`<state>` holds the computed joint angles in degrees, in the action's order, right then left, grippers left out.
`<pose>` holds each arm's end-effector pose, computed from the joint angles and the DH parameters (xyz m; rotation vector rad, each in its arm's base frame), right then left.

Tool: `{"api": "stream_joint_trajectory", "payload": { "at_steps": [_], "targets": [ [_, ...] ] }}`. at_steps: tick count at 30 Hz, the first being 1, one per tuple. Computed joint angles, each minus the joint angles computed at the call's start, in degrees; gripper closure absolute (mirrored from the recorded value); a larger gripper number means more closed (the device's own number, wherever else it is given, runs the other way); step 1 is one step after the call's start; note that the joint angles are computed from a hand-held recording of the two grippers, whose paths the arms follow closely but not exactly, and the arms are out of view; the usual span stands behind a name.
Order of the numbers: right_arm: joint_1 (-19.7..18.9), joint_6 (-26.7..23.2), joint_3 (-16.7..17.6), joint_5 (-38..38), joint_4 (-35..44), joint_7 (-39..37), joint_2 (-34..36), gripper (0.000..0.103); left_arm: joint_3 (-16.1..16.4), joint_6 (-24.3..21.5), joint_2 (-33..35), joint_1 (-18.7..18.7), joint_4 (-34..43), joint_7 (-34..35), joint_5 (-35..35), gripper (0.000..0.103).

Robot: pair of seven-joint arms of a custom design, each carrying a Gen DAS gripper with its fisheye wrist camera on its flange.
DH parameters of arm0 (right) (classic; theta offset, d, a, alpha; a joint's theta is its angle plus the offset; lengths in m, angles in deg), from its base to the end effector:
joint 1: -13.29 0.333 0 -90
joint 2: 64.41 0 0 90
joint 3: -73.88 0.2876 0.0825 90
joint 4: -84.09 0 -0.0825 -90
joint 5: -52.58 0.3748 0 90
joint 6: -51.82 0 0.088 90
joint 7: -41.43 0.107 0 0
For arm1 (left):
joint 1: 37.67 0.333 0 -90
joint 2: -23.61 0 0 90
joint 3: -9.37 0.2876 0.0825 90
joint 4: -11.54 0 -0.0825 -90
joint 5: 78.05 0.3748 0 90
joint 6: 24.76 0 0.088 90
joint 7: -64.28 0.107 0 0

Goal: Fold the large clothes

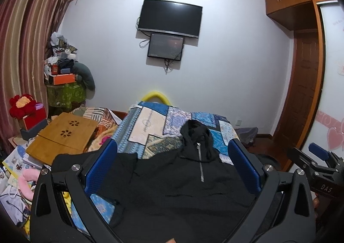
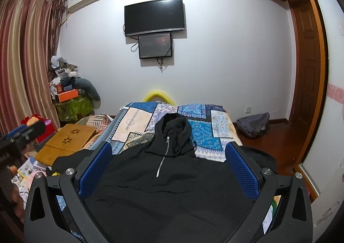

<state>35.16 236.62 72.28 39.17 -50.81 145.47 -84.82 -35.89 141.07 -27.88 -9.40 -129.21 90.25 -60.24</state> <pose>0.4446 0.1863 0.5956 -1.6356 1.1435 -0.7697 0.3730 -0.2223 0.5945 -1.6552 1.1045 -1.0264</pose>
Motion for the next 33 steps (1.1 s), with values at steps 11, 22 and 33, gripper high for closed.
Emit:
{"api": "stream_joint_trajectory", "payload": {
  "at_steps": [11,22,33],
  "targets": [
    [-0.7,-6.8,0.9,3.8,12.2,-6.1,12.6,0.0,4.6,-2.8,5.0,8.9,-0.5,4.1,4.5,0.0],
    [-5.9,-16.1,5.7,-5.8,24.4,-1.1,23.2,0.0,20.1,-5.3,19.1,3.7,-3.4,9.0,9.0,0.0],
    [-3.8,-24.5,7.2,0.7,30.7,-12.0,29.8,0.0,47.7,5.7,33.5,-20.2,-10.1,27.4,-26.3,0.012]
  ]
}}
